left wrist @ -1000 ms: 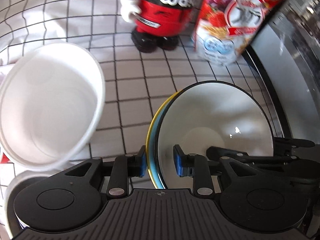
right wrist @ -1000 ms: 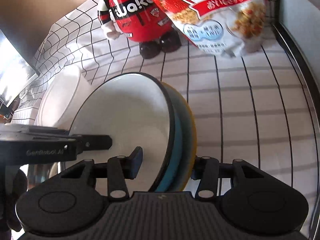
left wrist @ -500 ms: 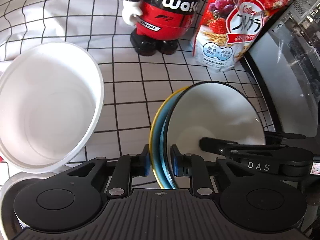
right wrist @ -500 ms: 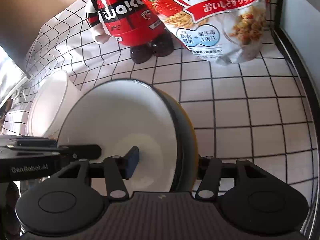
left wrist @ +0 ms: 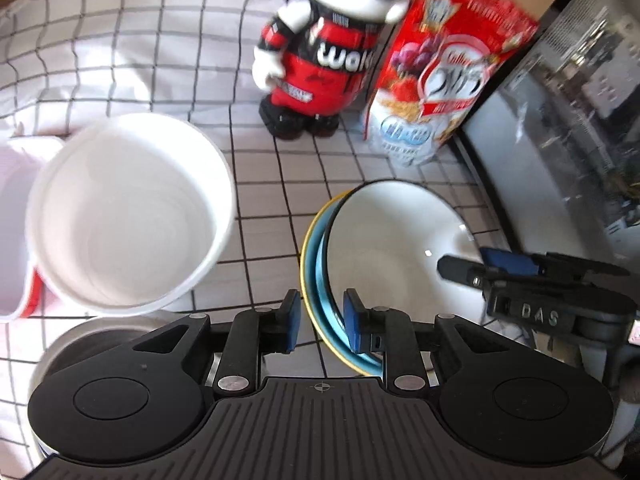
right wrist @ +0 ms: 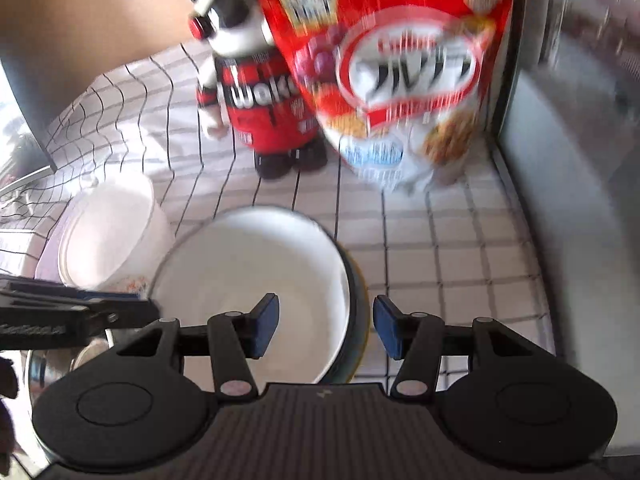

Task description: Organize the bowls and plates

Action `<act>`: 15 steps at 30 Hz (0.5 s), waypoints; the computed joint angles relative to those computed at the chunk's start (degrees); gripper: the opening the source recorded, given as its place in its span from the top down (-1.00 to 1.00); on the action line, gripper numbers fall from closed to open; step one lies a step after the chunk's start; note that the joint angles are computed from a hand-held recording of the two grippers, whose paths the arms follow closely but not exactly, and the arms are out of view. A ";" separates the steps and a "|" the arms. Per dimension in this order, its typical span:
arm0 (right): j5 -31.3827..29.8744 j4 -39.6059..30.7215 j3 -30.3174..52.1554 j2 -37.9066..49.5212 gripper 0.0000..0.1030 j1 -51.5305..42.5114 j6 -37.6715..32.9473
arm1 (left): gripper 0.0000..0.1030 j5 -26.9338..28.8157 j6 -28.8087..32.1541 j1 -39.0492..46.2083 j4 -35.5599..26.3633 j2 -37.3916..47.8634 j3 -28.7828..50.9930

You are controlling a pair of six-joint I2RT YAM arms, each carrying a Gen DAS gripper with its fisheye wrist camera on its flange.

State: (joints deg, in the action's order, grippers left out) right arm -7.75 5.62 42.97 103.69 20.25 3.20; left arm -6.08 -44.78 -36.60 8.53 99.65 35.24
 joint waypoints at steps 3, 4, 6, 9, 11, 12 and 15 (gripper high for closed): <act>2.14 -0.62 -1.10 -4.87 -0.03 3.03 1.75 | 0.51 -2.22 0.12 0.04 0.15 -8.30 -6.12; 2.48 -1.32 -0.83 -6.03 -0.03 4.28 2.53 | 0.51 -3.08 0.29 0.36 -0.40 -11.57 -8.20; 3.03 -2.65 0.15 -7.86 -0.03 7.40 4.31 | 0.51 -4.54 0.84 1.70 -2.04 -18.06 -12.02; 3.46 -5.37 3.58 -8.50 -0.03 12.71 7.21 | 0.51 -5.56 2.01 5.68 -5.58 -27.21 -16.64; 3.34 -6.83 6.77 -7.38 -0.03 15.83 8.82 | 0.51 -5.81 3.19 8.80 -8.97 -33.76 -19.31; 3.35 -7.41 8.42 -6.45 -0.03 17.10 9.57 | 0.51 -5.41 3.93 10.61 -10.44 -36.76 -20.52; 3.71 -9.69 13.80 -3.02 -0.03 19.99 12.01 | 0.51 -0.42 7.48 18.83 -13.17 -43.94 -23.59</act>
